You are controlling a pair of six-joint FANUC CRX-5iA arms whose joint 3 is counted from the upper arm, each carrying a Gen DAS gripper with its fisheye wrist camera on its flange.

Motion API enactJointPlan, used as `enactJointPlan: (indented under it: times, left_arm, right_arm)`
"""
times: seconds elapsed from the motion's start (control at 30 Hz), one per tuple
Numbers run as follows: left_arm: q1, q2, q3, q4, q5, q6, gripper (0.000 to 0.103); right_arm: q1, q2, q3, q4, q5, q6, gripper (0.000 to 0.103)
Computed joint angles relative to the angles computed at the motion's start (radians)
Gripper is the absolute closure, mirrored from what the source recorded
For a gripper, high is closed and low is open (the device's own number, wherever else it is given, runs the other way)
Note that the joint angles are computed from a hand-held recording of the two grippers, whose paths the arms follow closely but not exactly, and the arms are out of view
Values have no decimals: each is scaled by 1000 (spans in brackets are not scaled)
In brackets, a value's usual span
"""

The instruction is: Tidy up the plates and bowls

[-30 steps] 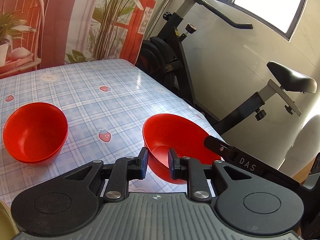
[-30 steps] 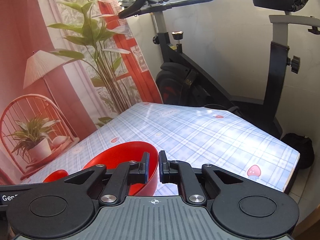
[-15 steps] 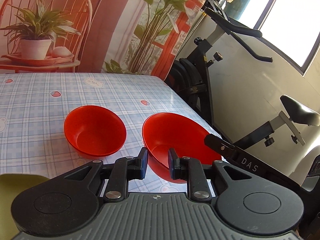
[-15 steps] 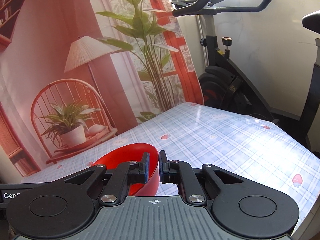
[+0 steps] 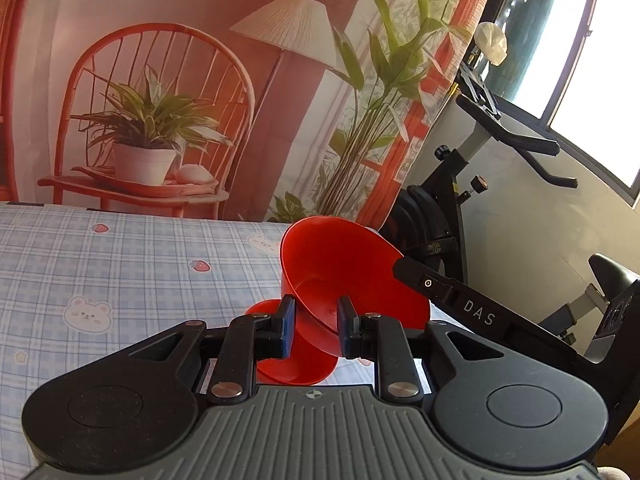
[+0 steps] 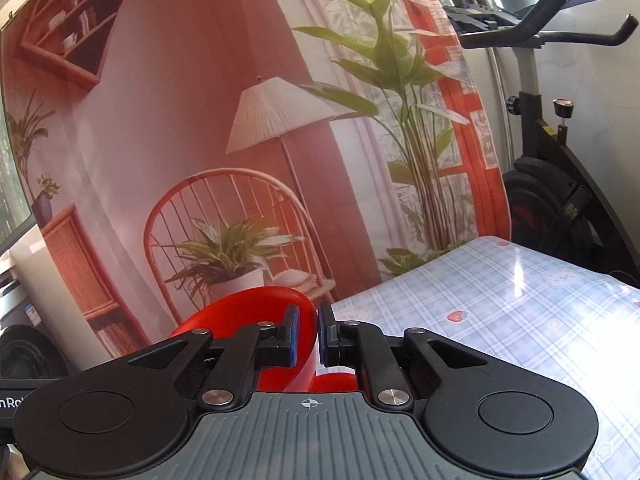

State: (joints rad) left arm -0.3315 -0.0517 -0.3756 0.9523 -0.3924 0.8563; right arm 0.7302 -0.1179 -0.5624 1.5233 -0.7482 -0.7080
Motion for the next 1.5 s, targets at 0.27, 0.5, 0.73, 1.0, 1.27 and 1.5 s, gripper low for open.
enactJointPlan:
  times: [0.27,0.5,0.73,1.0,1.27,1.5]
  left_arm:
    - [29,66,110,-172,-19,148,81]
    - [30,170,196,-323,-104,266,80]
    - [28,265,283,-431,-185,340,80]
    - [30,292,320,-503,-224,385,80]
    - [24,302,345,-551,-235,401,80]
    - [29,304,351,-552,-246,438,77]
  right_arm:
    - [-109,58,32,219,105,-104,93]
    - [-159,74,-13,211,162,-206,93]
    - [-174,96,-64,205,172,-287,93]
    - [-199,121,-92,237,223,-353,93]
    - [-230,126,-108,296,258,-426,93]
    - [-187,137,-100,226,182,-360,90]
